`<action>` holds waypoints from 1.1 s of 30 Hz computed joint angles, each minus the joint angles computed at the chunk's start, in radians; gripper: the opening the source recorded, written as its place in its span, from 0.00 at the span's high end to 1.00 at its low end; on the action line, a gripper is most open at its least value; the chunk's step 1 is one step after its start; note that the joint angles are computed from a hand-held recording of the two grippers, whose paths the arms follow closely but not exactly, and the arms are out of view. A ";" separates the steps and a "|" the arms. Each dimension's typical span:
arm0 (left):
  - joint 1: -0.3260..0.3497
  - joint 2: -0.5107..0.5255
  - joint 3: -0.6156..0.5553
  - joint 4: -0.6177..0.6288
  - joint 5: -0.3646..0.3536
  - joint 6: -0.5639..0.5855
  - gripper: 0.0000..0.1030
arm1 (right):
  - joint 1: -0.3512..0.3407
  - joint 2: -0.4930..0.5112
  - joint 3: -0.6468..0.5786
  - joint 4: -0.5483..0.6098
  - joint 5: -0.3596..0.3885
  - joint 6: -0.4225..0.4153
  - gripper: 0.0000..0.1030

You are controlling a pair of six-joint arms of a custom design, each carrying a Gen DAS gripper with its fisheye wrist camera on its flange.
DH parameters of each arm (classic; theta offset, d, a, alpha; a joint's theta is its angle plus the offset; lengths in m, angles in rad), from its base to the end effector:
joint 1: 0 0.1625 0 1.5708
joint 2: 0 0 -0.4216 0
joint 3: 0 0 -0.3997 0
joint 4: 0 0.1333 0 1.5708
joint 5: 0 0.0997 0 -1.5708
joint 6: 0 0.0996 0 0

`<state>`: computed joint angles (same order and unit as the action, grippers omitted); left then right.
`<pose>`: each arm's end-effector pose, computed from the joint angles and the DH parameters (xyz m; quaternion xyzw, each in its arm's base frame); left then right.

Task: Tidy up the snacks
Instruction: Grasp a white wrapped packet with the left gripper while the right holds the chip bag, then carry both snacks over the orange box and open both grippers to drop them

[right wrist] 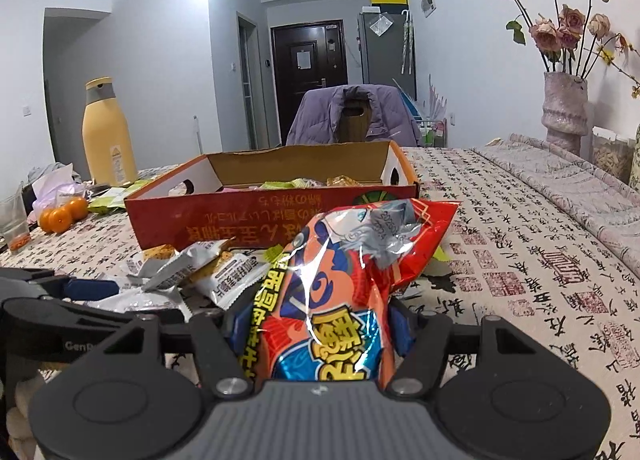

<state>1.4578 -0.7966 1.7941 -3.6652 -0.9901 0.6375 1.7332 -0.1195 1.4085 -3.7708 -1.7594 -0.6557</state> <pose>0.1156 -0.6483 0.1789 0.1608 0.8154 -0.4191 0.3655 0.2212 -0.6408 -0.1524 0.3176 -0.8368 0.4041 0.1889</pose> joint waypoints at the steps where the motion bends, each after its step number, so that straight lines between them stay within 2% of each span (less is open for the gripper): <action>1: -0.001 -0.001 0.002 0.000 0.002 0.002 0.25 | -0.001 0.000 0.001 0.004 0.002 0.000 0.38; 5: -0.007 -0.001 0.011 -0.017 0.012 0.021 0.35 | -0.002 -0.001 0.007 0.010 0.011 0.000 0.38; 7: -0.010 -0.002 0.016 -0.024 0.012 0.033 0.47 | -0.003 -0.003 0.012 0.010 0.014 0.000 0.38; 11: -0.012 -0.011 0.034 -0.030 -0.008 0.035 0.62 | -0.004 -0.006 0.023 0.004 0.020 0.001 0.38; 21: -0.035 -0.013 0.094 -0.155 -0.024 0.096 0.62 | -0.006 -0.016 0.043 -0.007 0.032 0.003 0.38; 33: -0.062 -0.057 0.145 -0.265 -0.072 0.094 0.62 | 0.005 -0.023 0.044 -0.022 0.057 -0.013 0.38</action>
<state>1.3962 -0.8541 1.9387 -3.9303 -1.0625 0.7320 1.7384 -0.1428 1.4520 -3.7924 -1.7028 -0.6688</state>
